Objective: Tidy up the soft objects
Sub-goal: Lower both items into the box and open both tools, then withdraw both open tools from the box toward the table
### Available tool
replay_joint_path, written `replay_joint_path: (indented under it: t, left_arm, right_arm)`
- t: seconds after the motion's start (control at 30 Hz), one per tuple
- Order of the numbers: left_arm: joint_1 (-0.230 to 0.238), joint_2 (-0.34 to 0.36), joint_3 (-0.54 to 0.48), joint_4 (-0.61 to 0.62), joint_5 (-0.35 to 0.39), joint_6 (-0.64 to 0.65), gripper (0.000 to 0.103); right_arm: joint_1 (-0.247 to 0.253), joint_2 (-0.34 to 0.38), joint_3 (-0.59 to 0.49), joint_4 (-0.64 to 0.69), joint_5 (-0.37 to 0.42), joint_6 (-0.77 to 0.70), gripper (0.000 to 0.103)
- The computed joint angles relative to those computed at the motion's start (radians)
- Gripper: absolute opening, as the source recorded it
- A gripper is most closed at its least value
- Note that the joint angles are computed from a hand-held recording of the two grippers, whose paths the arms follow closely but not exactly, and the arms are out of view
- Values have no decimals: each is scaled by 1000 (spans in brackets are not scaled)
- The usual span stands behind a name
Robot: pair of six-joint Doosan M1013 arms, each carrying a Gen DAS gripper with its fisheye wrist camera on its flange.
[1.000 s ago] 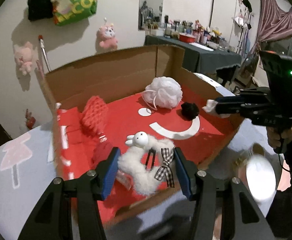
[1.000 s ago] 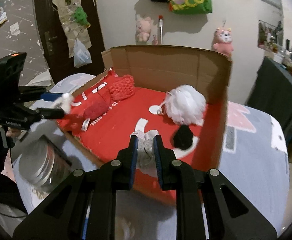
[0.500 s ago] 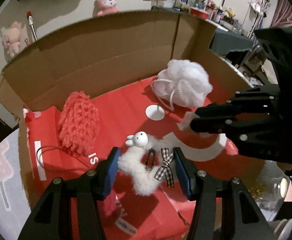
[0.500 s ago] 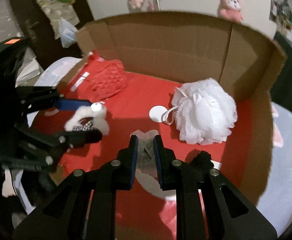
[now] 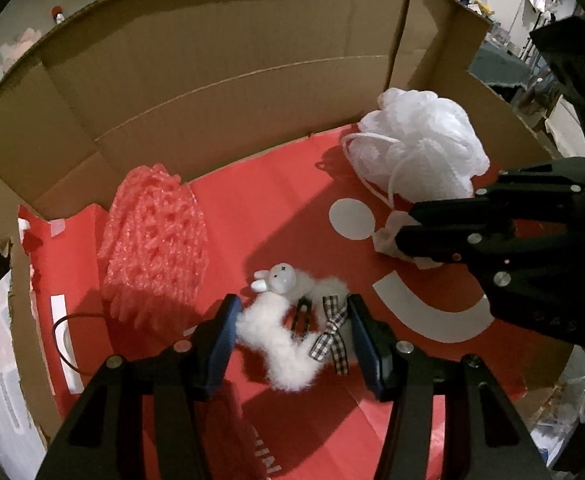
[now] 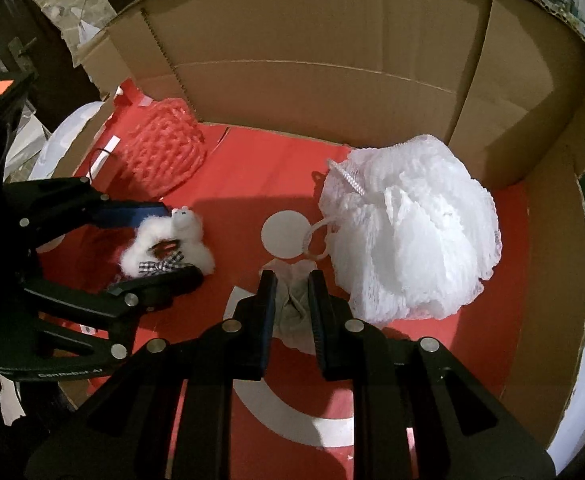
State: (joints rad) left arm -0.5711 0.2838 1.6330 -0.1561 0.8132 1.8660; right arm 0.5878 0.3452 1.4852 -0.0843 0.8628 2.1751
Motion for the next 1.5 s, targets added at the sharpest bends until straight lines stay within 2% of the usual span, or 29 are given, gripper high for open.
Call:
replay_joint_path:
  t: [0.7, 0.8, 1.07, 1.13, 1.2, 1.5]
  left_arm:
    - [3, 1, 3, -14, -9, -2, 58]
    - [3, 1, 6, -15, -13, -5, 58]
    - [4, -5, 11, -2, -29, -21, 63]
    - [7, -7, 11, -5, -33, -25, 65]
    - [9, -12, 15, -3, -40, -24, 66]
    - [41, -64, 52, -64, -80, -5, 76]
  right_arm:
    - [-4, 16, -14, 9, 19, -6, 21]
    - [-5, 15, -12, 11, 20, -8, 25]
    - [-9, 6, 1, 19, 12, -4, 28]
    - [-8, 5, 2, 12, 15, 4, 33]
    - [-7, 2, 7, 16, 4, 2, 64]
    - [11, -15, 11, -52, 11, 66, 65]
